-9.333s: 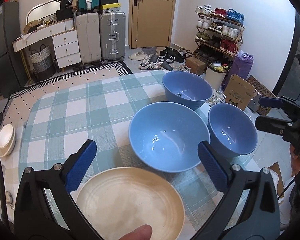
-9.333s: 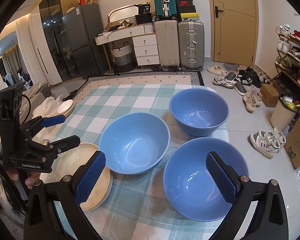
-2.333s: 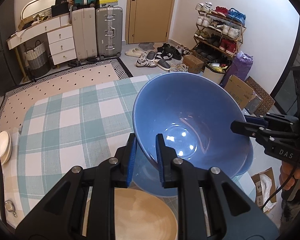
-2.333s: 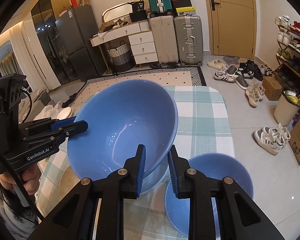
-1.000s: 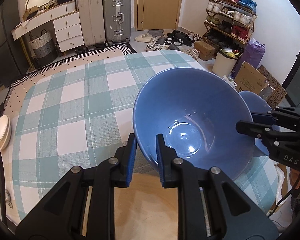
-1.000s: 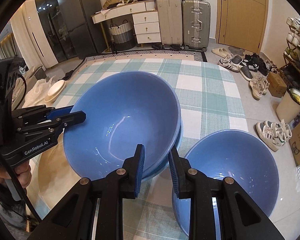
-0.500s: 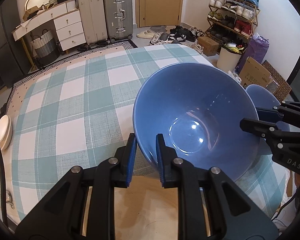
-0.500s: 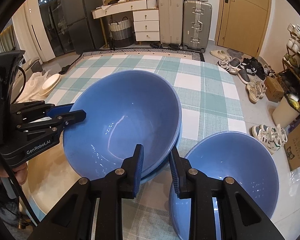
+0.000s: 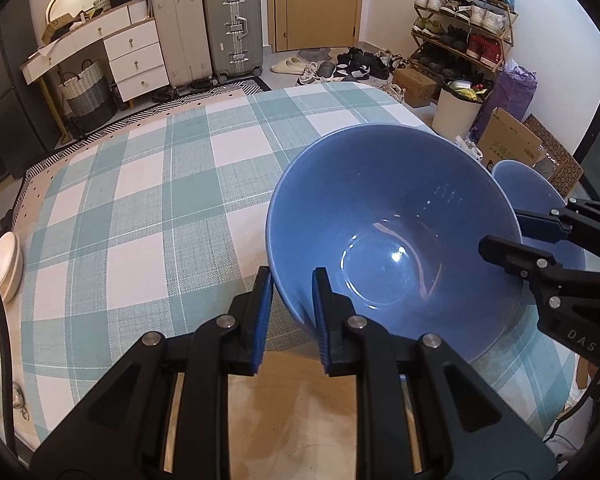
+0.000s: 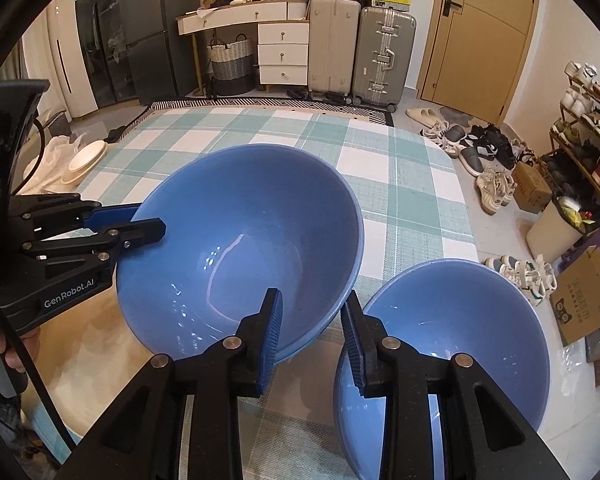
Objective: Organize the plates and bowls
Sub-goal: 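Lower both blue bowls onto the table and open both tools, then move the left tool to one blue bowl rim while the right tool approaches the other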
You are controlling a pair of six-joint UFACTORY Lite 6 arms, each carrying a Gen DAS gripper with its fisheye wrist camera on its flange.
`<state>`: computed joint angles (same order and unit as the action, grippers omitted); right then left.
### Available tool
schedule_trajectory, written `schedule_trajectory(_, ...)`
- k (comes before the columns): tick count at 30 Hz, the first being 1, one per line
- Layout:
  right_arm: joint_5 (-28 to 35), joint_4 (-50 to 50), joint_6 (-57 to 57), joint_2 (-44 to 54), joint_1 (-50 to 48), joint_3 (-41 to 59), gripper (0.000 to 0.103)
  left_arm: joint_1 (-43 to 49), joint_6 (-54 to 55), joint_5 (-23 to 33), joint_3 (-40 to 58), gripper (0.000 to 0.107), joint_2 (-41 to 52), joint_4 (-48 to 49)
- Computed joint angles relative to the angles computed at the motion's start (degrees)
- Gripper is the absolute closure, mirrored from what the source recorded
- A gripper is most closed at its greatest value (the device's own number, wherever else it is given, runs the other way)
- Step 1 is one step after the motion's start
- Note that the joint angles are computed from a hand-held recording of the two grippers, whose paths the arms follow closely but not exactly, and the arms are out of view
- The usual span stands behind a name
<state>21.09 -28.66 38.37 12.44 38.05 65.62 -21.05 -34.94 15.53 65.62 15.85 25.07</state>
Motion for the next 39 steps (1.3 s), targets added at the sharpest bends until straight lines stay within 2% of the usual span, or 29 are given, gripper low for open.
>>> schedule_trajectory(6,2.2,-11.5,11.9,0.0,2.3,-0.5,0.072,0.6,2.7,-1.0,-1.1,0.090,-0.6,-2.2)
schedule_trajectory(11,4.4,-18.0,17.5,0.5,4.3,-0.3,0.067,1.2,7.9,-1.5,-2.0,0.084,-1.7,-6.9)
schedule_trajectory(12,4.1,-18.4,17.8,0.3,4.2,-0.4,0.063,1.4,8.5,-1.6,-2.2,0.077,-2.0,-7.6)
schedule_trajectory(14,3.6,-19.1,18.6,-0.5,4.2,-0.9,0.054,1.7,8.4,-2.1,-3.1,0.073,-3.0,-7.7)
schedule_trajectory(17,1.9,-18.2,18.8,-2.5,3.4,-2.4,0.048,2.3,12.5,-2.5,-4.0,0.063,-4.3,-12.2)
schedule_trajectory(20,-0.3,-15.5,18.0,-5.0,1.9,-4.3,0.024,2.7,17.4,-2.8,-5.5,0.048,-6.6,-17.6)
schedule_trajectory(22,-1.8,-14.4,17.8,-7.0,1.1,-5.8,0.020,2.1,13.1,-2.7,-6.4,0.032,-8.1,-13.8)
schedule_trajectory(26,-0.6,-14.8,18.8,-9.1,1.6,-6.7,0.013,0.1,6.3,-2.2,-8.6,0.031,-11.5,-7.7)
schedule_trajectory(30,-1.1,-17.4,22.8,-13.9,1.4,-10.3,0.003,-1.8,7.1,-2.4,-10.6,0.027,-14.6,-10.1)
schedule_trajectory(39,0.3,-17.4,23.7,-28.5,0.0,-20.6,0.001,-8.9,-1.2,-1.3,-10.3,0.026,-15.0,-5.8)
